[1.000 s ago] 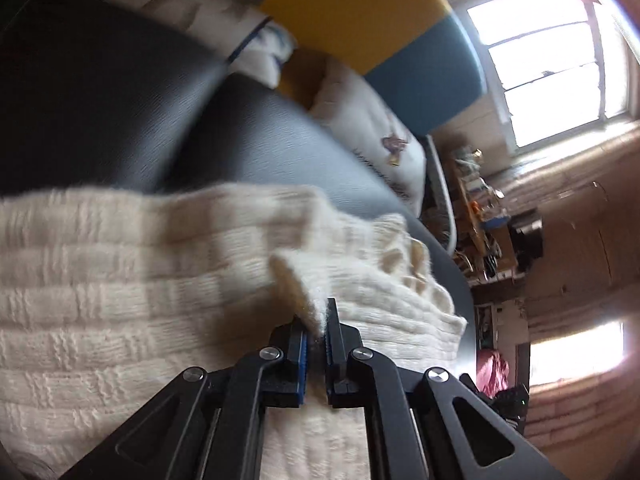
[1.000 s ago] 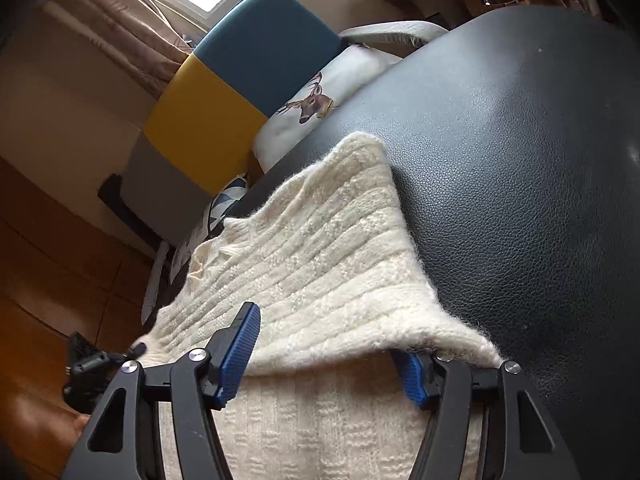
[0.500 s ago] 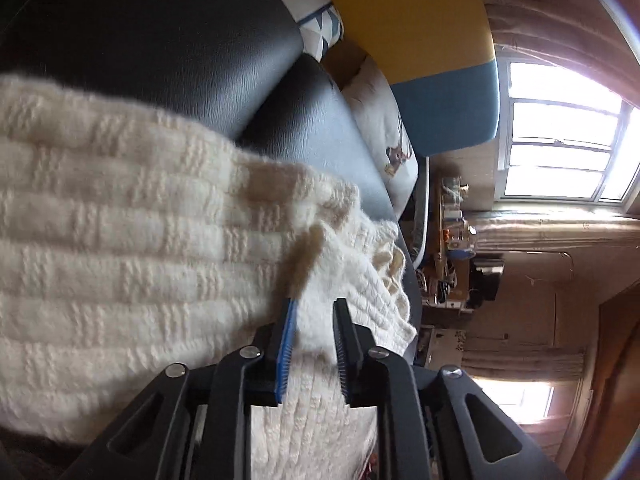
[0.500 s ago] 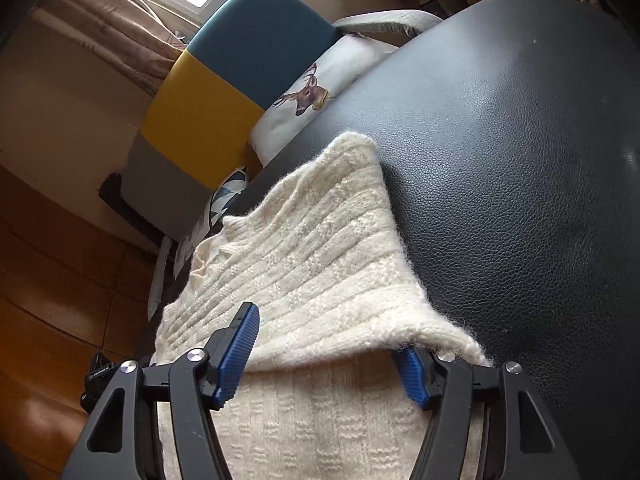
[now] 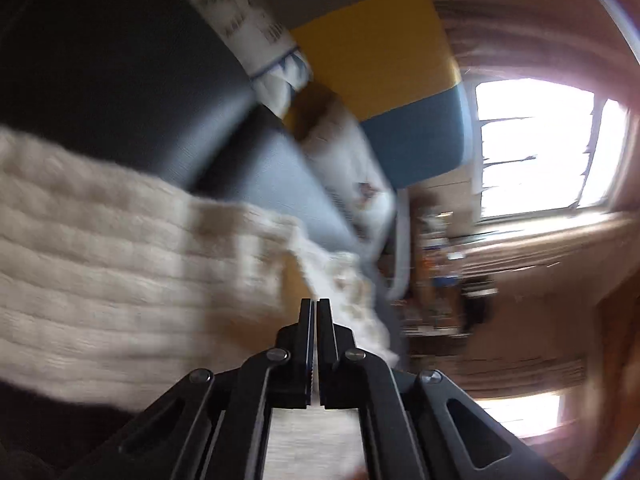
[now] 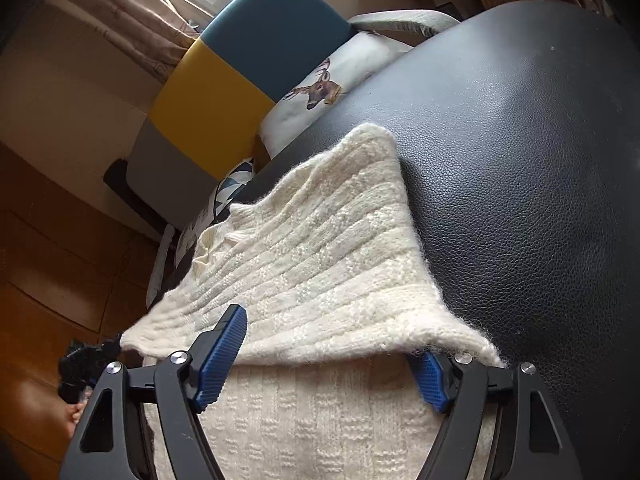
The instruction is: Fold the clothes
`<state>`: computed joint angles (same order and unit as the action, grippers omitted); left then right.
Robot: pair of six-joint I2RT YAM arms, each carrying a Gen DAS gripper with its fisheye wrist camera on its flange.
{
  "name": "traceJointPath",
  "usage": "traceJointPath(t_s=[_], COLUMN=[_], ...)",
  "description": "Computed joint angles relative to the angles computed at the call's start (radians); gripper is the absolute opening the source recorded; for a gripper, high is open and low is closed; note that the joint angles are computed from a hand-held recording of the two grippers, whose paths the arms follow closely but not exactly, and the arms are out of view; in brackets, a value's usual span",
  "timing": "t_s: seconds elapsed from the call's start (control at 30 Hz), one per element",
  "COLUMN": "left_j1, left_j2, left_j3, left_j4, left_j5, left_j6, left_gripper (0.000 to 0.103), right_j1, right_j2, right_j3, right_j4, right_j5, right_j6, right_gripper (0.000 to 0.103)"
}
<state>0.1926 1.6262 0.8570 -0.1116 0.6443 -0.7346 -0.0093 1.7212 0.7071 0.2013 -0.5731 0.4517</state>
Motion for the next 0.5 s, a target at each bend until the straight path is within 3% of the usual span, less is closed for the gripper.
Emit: traceJointPath(t_s=[0.07,0.13,0.23,0.37,0.5], left_j1=[0.014,0.007,-0.058,-0.199,-0.250], left_j2=[0.018,-0.003,-0.006,0.092,0.204], left_j3=[0.015,-0.007,-0.025,0.118,0.197], left_j4=[-0.067,-0.057,0.082,-0.006,-0.086], left_j5=[0.009,-0.008,0.067,-0.066,-0.215], left_j6=[-0.001,-0.045,-0.094,-0.014,0.016], left_gripper=[0.005,0.006,0.016,0.016,0.015], right_j1=[-0.004,-0.007,-0.010,-0.018,-0.027], right_j2=[0.001,0.003,0.007,-0.024,-0.123], right_j3=[-0.012,-0.017,-0.015,0.007,-0.016], right_j4=[0.026,0.040,0.043,-0.025,-0.036], right_j5=[-0.006,-0.011,-0.018,-0.029,-0.052], right_j6=[0.004,0.007,0.008,0.020,-0.001], right_gripper=[0.078,0.078,0.078,0.078,0.078])
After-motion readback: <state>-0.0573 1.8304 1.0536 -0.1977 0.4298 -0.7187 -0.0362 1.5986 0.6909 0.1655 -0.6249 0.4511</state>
